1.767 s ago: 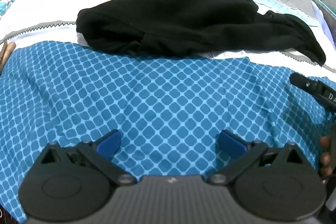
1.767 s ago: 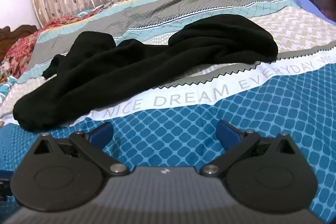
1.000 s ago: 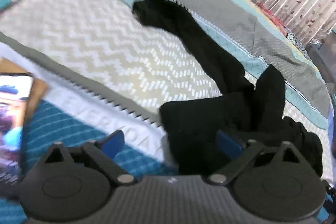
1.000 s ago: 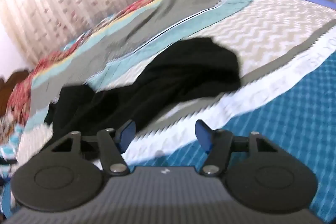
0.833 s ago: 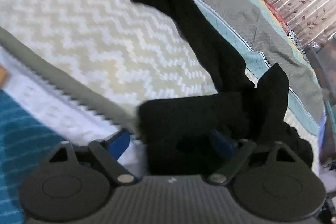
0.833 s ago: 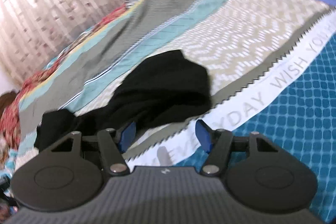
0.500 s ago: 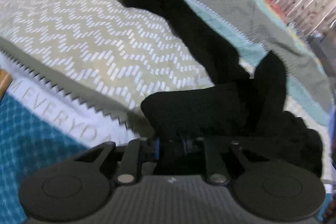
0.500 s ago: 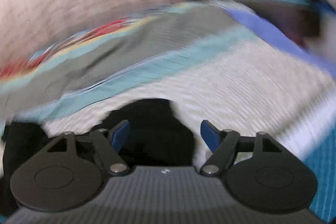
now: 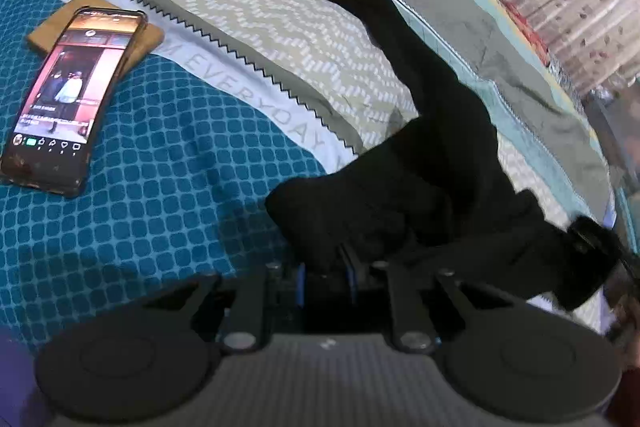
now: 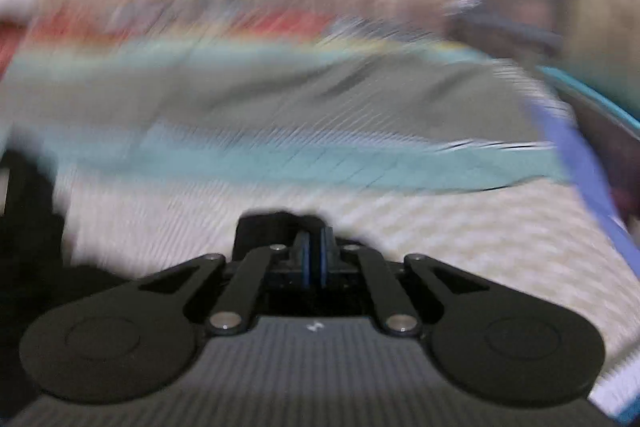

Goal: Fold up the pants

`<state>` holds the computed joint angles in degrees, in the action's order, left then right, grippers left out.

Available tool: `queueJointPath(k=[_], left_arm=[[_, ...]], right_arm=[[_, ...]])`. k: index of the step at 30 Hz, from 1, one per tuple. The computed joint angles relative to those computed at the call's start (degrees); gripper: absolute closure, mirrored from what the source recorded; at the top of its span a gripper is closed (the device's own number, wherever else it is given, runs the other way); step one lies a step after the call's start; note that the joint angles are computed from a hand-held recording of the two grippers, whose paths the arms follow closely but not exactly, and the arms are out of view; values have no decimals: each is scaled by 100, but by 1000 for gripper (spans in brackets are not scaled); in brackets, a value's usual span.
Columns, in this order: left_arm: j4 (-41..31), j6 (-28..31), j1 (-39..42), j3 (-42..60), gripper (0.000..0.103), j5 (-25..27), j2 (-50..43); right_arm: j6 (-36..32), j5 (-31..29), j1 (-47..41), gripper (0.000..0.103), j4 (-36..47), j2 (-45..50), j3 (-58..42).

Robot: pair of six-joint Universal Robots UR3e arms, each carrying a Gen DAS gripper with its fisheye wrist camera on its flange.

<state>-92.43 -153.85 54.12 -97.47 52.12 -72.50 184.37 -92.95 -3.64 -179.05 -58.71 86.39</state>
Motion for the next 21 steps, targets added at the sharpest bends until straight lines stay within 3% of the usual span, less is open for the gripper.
queueJointPath(k=[5,10,15,16,18,19,21], left_arm=[[-259,379,444,10,87,-349,494],[-1303,1180,1387,305,87,-544,810],[-1735,1949,1629,-119,81,50,1301],[-1730,2051,1608,-238,79,250,1403],[-2232,2677,2136,-330,77,254,1703],[-2769,3137,2595,-184,74,77,1751],[-3827,3903,3528,222,75,-333,1720]], right_arm=[[770,-275,-1424,97,-658,-1708,1857],[996,390,-2881,97,-906,-3657,4068],[1298,288,-3019,96,-291,-4294,4892],[1283,165,-3003,93,-174,-4287,5020],[1504,-125,-3028,57,35,-4332,5368],[1813,-181,-3135,30,138,-4470,5494],[2581,-45,-3580,33,149,-5081,6006]])
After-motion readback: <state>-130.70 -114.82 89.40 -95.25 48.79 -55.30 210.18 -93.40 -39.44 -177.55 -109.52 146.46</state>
